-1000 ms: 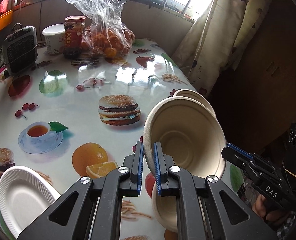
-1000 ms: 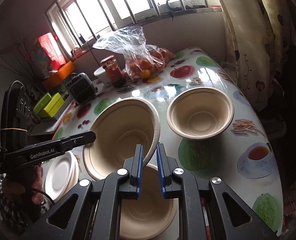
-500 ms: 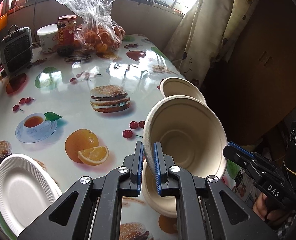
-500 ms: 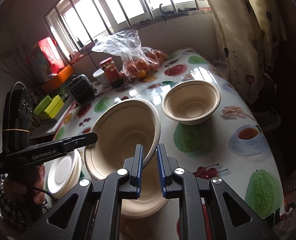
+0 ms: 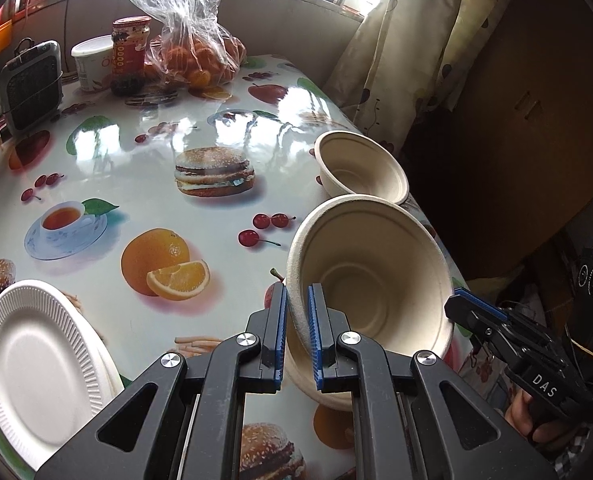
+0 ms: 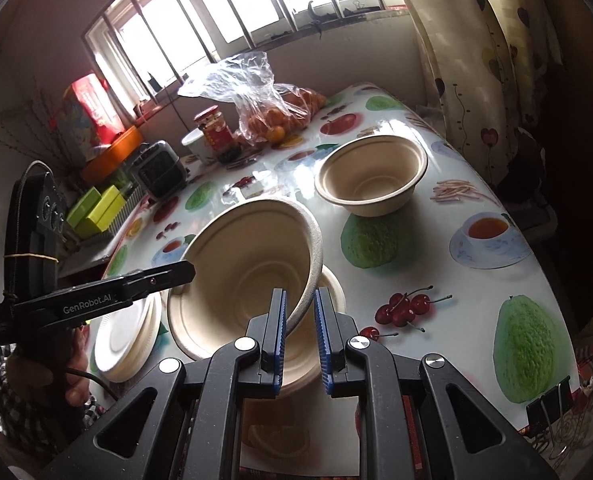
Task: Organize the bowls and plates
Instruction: 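Carry the gripped bowl and lower it into another beige bowl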
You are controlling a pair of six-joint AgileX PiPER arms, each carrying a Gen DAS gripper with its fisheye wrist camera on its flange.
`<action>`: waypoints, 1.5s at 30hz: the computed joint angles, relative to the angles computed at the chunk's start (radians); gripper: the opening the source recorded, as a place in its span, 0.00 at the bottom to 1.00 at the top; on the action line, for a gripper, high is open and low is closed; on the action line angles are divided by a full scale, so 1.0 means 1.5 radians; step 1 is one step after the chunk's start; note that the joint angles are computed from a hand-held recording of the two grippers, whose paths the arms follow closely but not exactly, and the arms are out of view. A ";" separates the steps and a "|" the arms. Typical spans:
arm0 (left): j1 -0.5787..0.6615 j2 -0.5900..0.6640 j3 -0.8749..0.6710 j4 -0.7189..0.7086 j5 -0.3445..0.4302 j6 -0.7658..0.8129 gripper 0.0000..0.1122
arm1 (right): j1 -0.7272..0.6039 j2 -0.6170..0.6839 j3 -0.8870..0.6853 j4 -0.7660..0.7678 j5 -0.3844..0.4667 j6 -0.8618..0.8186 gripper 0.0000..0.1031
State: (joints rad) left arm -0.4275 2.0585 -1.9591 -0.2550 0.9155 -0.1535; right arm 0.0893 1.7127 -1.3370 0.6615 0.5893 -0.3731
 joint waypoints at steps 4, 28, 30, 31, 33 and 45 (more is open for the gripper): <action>-0.004 -0.007 0.021 0.000 -0.006 0.004 0.09 | 0.002 -0.005 0.017 -0.002 -0.007 0.006 0.15; -0.010 0.006 0.034 0.005 -0.002 -0.007 0.09 | 0.007 0.002 0.058 0.001 -0.026 0.007 0.15; -0.011 0.007 0.034 0.006 -0.002 -0.009 0.09 | 0.007 0.003 0.058 0.000 -0.027 0.006 0.15; -0.011 0.007 0.035 0.004 -0.002 -0.009 0.09 | 0.006 0.005 0.059 0.003 -0.026 0.003 0.15; -0.011 0.008 0.034 0.006 -0.001 -0.011 0.09 | 0.006 0.005 0.060 0.004 -0.028 0.000 0.15; -0.012 0.010 0.036 0.008 -0.003 -0.016 0.10 | 0.008 0.009 0.061 0.004 -0.032 0.000 0.16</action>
State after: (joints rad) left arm -0.4453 2.0737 -1.9055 -0.2424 0.9114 -0.1772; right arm 0.1006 1.7268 -1.2462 0.6670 0.5410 -0.3727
